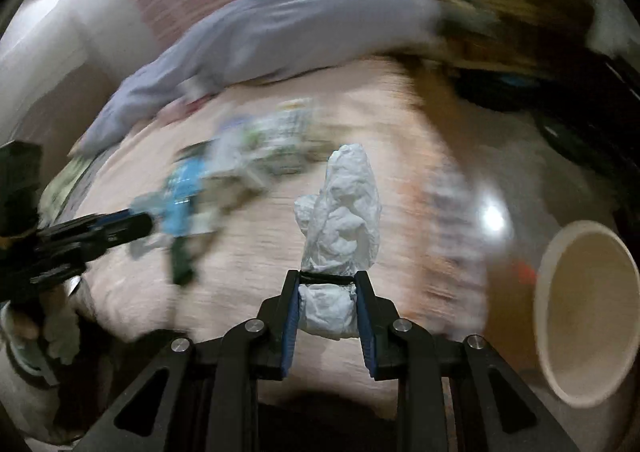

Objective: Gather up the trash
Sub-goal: 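Carry both items to the white bucket and open both grippers over it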

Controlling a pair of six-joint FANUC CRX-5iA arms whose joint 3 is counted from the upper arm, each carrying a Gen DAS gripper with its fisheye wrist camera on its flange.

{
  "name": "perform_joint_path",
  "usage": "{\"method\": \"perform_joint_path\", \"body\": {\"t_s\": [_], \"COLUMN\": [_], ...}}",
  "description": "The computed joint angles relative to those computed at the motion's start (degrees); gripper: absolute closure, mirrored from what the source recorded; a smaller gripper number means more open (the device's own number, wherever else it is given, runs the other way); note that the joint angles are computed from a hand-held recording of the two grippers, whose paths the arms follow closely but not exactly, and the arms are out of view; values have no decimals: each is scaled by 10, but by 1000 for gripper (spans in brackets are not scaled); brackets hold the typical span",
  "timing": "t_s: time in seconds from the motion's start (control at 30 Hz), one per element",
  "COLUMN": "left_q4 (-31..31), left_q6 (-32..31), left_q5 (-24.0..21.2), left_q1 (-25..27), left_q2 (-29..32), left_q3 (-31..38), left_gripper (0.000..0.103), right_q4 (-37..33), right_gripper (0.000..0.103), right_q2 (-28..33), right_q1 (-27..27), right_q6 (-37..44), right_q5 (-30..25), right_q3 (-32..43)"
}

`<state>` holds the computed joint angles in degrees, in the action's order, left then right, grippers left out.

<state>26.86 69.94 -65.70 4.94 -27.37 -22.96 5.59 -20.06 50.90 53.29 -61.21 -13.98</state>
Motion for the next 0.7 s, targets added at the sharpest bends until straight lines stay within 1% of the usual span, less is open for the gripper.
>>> {"method": "perform_joint_path", "body": {"t_s": [0.07, 0.1, 0.17, 0.3, 0.4, 0.5, 0.53, 0.6, 0.63, 0.67, 0.7], "left_q4": [-7, -10, 0, 37, 40, 39, 45, 54, 59, 75, 99], "left_q6": [19, 31, 35, 54, 78, 96, 100, 103, 104, 98, 87], "left_q5": [10, 21, 31, 49, 66, 86, 89, 94, 99, 105, 113], "left_q1": [-46, -80, -113, -193, -238, -273, -283, -296, -304, -310, -314], "left_q2": [29, 54, 86, 173, 230, 276, 294, 321, 338, 353, 361], "left_q3": [26, 46, 67, 120, 159, 188, 198, 212, 220, 223, 218], "left_gripper": [81, 81, 81, 81, 81, 80, 80, 80, 77, 71, 67], "right_q4": [17, 22, 25, 44, 35, 31, 21, 14, 13, 12, 11], "right_gripper": [78, 78, 78, 78, 78, 78, 78, 78, 78, 77, 76], "right_q2": [-28, -39, -60, -65, -59, -58, -59, -60, -62, -62, -63], "right_q1": [-31, -47, -81, -144, -197, -238, -260, -283, -294, -307, -315], "right_q6": [-21, -27, -34, -38, -17, -2, 10, 18, 22, 24, 25], "right_q5": [-14, -20, -30, -49, -48, -44, -38, -30, -27, -23, -18], "right_q3": [-28, -39, -56, -73, -81, -93, -96, -100, -103, -105, -108]}}
